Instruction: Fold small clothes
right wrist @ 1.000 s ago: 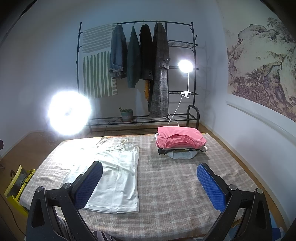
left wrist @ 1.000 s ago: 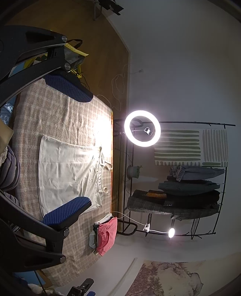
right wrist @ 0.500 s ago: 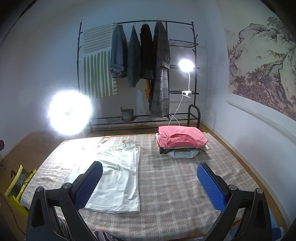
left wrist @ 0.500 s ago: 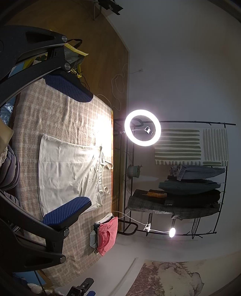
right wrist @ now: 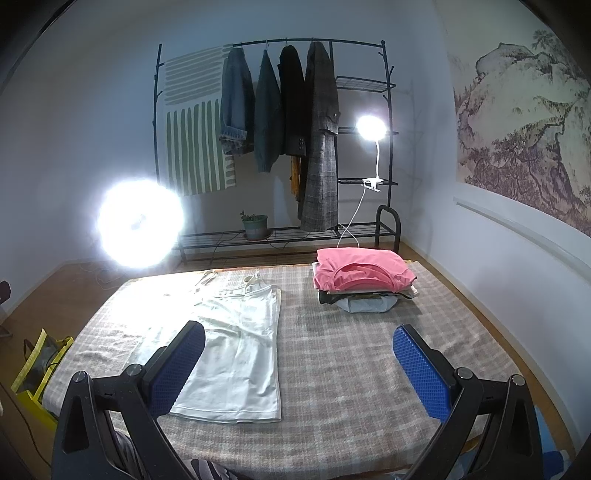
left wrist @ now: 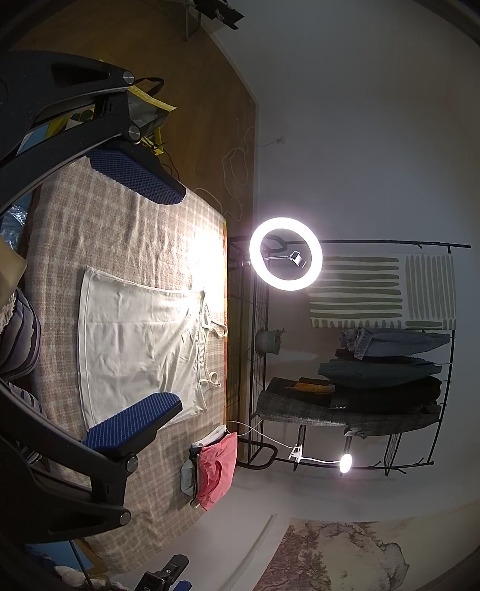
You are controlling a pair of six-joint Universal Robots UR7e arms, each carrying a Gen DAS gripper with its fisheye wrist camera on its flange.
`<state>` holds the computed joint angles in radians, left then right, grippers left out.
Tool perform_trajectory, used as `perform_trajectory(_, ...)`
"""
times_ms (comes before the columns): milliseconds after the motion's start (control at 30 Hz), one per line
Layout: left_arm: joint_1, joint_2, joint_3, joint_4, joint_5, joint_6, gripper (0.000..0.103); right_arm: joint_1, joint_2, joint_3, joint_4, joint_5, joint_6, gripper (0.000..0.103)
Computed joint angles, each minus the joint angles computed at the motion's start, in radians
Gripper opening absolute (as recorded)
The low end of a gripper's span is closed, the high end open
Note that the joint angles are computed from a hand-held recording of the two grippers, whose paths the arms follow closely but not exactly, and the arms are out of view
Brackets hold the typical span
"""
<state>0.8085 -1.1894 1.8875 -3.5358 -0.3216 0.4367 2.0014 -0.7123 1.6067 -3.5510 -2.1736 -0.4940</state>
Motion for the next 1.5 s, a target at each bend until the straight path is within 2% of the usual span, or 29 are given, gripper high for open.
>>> perform_trajectory(633,-0.001,0.006,0.000,-0.004,0.007,-0.002,0.103,-0.003,0.003,-0.001,0.007,0.005,0.007,0.103)
perform_trajectory(767,0.015,0.007,-0.001,0.008,0.002,-0.016,0.103,-0.003,0.020,-0.028,0.024,0.002,0.004,0.103)
perform_trajectory(1067,0.109,0.042,-0.056,0.007,-0.051,0.002,0.103,-0.003,0.098,-0.165,0.085,0.015,-0.039,0.103)
perform_trajectory(1300,0.207,0.023,-0.049,0.087,-0.153,-0.074,0.102,-0.018,0.180,-0.330,0.247,0.104,-0.038,0.103)
perform_trajectory(1400,0.265,-0.011,-0.042,0.267,-0.218,-0.233,0.093,-0.021,0.237,-0.431,0.331,0.138,-0.049,0.102)
perform_trajectory(1500,0.337,-0.043,-0.047,0.447,-0.338,-0.396,0.080,-0.029,0.292,-0.541,0.468,0.196,-0.022,0.096)
